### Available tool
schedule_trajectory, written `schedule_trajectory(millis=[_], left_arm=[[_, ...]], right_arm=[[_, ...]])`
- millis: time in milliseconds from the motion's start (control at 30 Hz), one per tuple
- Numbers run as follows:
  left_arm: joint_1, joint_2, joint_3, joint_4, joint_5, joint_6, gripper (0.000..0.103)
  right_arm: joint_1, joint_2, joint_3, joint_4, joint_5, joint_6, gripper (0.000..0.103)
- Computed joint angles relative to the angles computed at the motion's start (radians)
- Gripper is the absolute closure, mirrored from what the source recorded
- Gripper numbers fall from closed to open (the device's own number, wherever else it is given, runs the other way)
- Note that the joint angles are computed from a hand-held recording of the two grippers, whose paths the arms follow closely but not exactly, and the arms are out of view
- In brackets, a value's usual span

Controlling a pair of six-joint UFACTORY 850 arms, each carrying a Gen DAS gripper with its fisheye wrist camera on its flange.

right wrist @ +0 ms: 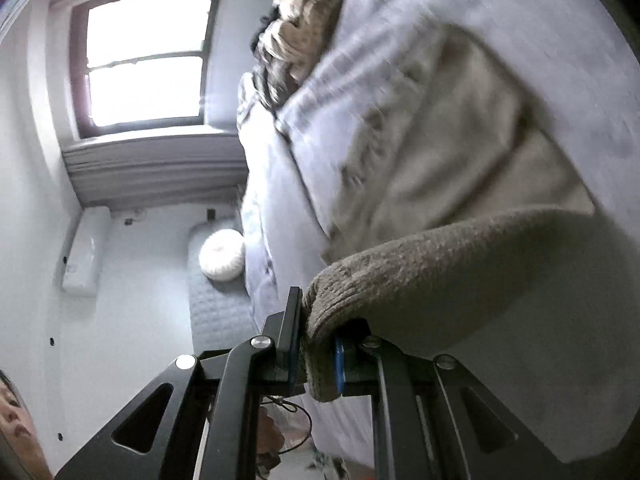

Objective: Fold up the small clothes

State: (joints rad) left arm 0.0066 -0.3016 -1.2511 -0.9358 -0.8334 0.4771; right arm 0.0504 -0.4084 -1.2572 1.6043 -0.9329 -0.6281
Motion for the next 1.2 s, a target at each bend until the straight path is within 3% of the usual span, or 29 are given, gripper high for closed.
schedule_trajectory(millis=[233, 433, 600, 800, 900, 967, 1133, 1167, 1200], left_arm=[[-0.009, -0.189, -0.264, 0.073, 0.043, -0.067, 0.090], [-0.045, -0.350, -0.425, 0.248, 0.116, -0.273, 0.090], [-0.069, -0.442, -0.499, 0.395, 0.152, -0.406, 0.089], [-0.068, -0.515, -0.536, 0.459, 0.184, -0.510, 0.085], [-0.064, -0.510, -0.526, 0.438, 0.197, -0.505, 0.085], [-0.064, -0.489, -0.508, 0.427, 0.210, -0.505, 0.085], [-0.076, -0.440, -0.482, 0.469, 0.228, -0.521, 0.084], [-0.083, -0.431, -0.480, 0.511, 0.235, -0.541, 0.080], [-0.088, -0.423, -0.478, 0.557, 0.246, -0.567, 0.053]], right_arm=[[0.002, -0.216, -0.320, -0.134, 0.000, 0.108, 0.088], [-0.014, -0.457, -0.589, -0.246, -0.071, 0.259, 0.088], [-0.023, -0.627, -0.774, -0.281, -0.117, 0.327, 0.088], [-0.025, -0.747, -0.915, -0.281, -0.145, 0.359, 0.084], [-0.027, -0.746, -0.898, -0.235, -0.137, 0.343, 0.070], [-0.027, -0.716, -0.851, -0.177, -0.115, 0.302, 0.040], [-0.022, -0.695, -0.866, -0.179, -0.093, 0.271, 0.037], [-0.019, -0.693, -0.882, -0.212, -0.085, 0.277, 0.037], [-0.017, -0.691, -0.893, -0.238, -0.082, 0.279, 0.037]])
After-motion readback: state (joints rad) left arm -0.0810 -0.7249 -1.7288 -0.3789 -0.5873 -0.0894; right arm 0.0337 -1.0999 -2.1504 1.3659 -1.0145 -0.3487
